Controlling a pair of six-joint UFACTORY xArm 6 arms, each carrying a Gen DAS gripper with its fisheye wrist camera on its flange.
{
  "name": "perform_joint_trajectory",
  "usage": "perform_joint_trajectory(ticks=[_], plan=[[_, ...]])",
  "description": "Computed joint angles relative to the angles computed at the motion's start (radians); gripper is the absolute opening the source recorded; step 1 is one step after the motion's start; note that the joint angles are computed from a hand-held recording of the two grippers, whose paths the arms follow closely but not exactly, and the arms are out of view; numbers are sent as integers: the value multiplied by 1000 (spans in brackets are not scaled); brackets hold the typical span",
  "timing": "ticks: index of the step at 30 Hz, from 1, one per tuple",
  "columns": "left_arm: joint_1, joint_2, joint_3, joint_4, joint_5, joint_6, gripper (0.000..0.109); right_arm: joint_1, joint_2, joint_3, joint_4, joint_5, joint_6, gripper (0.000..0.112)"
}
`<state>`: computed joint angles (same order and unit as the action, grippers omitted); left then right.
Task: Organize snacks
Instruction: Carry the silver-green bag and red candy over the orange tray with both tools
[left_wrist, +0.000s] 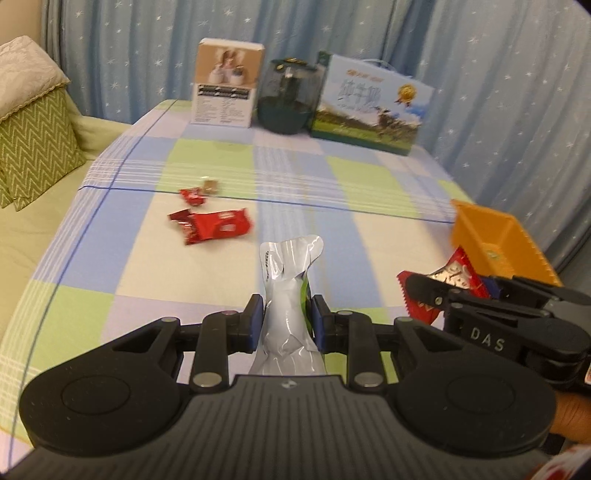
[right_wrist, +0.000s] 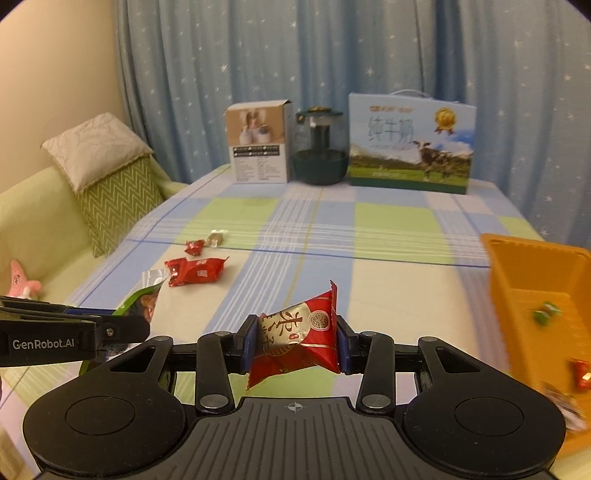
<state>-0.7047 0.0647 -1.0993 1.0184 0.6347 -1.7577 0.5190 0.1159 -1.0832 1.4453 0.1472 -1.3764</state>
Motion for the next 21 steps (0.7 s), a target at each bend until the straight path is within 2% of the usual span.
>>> perform_joint_trajectory(ticks=[4,10,15,21], plan=[[-44,45,-88,-16,22,27,25,-55,-91,70,-131,34,154,42],[-86,161,-276,-58,26,126,25,-154,-212,141,-241,47,264,42],[-104,312,-493,-136,5,270,25,-270,-243,143,-281,69,279,42],[-124,563,-849,-292,25,493,25,-425,-195,83,-314,117,279,42]])
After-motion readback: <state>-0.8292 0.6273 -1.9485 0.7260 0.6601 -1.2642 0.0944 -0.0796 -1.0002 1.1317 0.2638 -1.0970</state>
